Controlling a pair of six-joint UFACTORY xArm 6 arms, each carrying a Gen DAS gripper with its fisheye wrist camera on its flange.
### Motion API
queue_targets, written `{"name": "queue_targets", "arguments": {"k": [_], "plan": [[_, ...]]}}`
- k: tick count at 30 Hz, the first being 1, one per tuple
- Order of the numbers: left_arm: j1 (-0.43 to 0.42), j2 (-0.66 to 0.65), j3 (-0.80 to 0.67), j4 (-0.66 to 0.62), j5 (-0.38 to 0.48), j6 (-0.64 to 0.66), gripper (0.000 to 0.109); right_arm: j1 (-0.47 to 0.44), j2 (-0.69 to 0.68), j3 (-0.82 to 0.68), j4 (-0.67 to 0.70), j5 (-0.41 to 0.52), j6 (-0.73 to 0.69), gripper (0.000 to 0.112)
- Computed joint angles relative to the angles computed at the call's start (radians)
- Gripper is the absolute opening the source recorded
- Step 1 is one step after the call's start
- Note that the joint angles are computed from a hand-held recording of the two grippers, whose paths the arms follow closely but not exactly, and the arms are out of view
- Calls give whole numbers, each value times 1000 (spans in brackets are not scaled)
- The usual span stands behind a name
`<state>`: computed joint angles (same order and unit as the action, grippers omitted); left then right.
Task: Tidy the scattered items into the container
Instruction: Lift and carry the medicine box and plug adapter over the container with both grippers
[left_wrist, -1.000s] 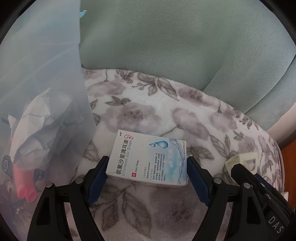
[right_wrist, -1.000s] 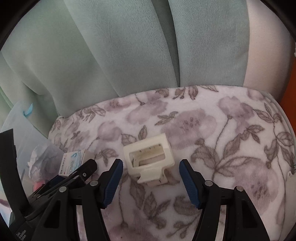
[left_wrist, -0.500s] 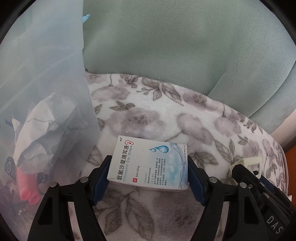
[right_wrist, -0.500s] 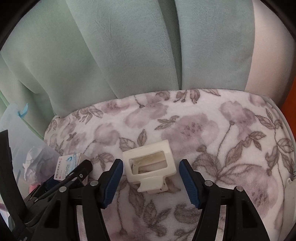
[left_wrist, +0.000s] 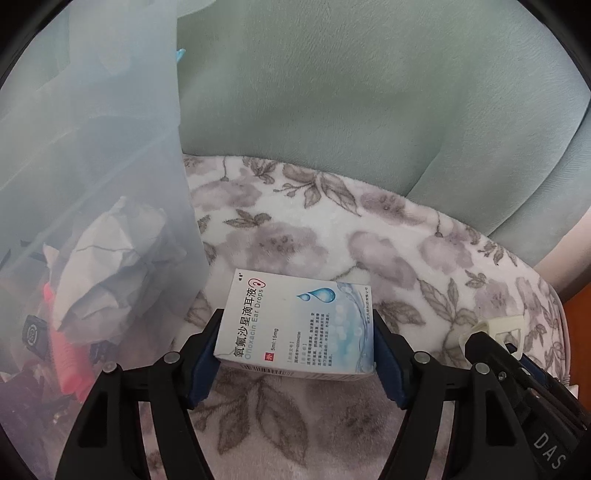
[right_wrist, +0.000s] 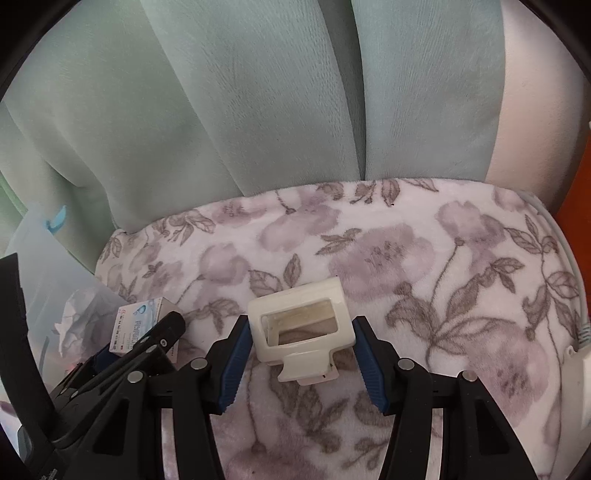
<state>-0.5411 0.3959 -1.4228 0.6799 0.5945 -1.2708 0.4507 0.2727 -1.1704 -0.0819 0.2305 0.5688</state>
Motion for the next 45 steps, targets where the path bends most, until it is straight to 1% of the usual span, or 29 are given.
{"name": "queue_targets", "arguments": {"k": [3, 5, 13, 16, 18, 21, 24, 28, 34, 37, 42, 45], "plan": [[-1, -46, 52, 12, -16, -9, 74, 3, -38, 31, -6, 2, 19, 58], [-15, -76, 73, 19, -10, -21, 74, 5, -68, 53, -22, 6, 40, 58], [-51, -198, 153, 3, 0, -11, 74, 21, -205, 136, -145, 25, 201, 58], [-67, -258, 189, -6, 7, -4, 74, 27, -273, 177, -180, 32, 254, 58], [-82, -305, 216, 13, 18, -11, 74, 31, -325, 212, -223, 35, 316, 58], [-98, -371, 255, 21, 22, -15, 74, 42, -396, 253, -249, 43, 378, 58], [-113, -427, 281, 16, 32, -13, 74, 54, -464, 280, -304, 68, 448, 58], [-142, -503, 305, 43, 52, -29, 74, 82, -540, 293, -411, 102, 556, 58], [-184, -583, 313, 82, 91, -45, 74, 132, -640, 301, -516, 155, 657, 58], [-203, -619, 314, 105, 125, -47, 74, 150, -683, 308, -549, 169, 700, 58], [-229, -675, 313, 136, 176, -54, 74, 167, -734, 316, -605, 162, 769, 58], [-244, -696, 306, 160, 194, -68, 74, 190, -757, 308, -633, 187, 790, 58]]}}
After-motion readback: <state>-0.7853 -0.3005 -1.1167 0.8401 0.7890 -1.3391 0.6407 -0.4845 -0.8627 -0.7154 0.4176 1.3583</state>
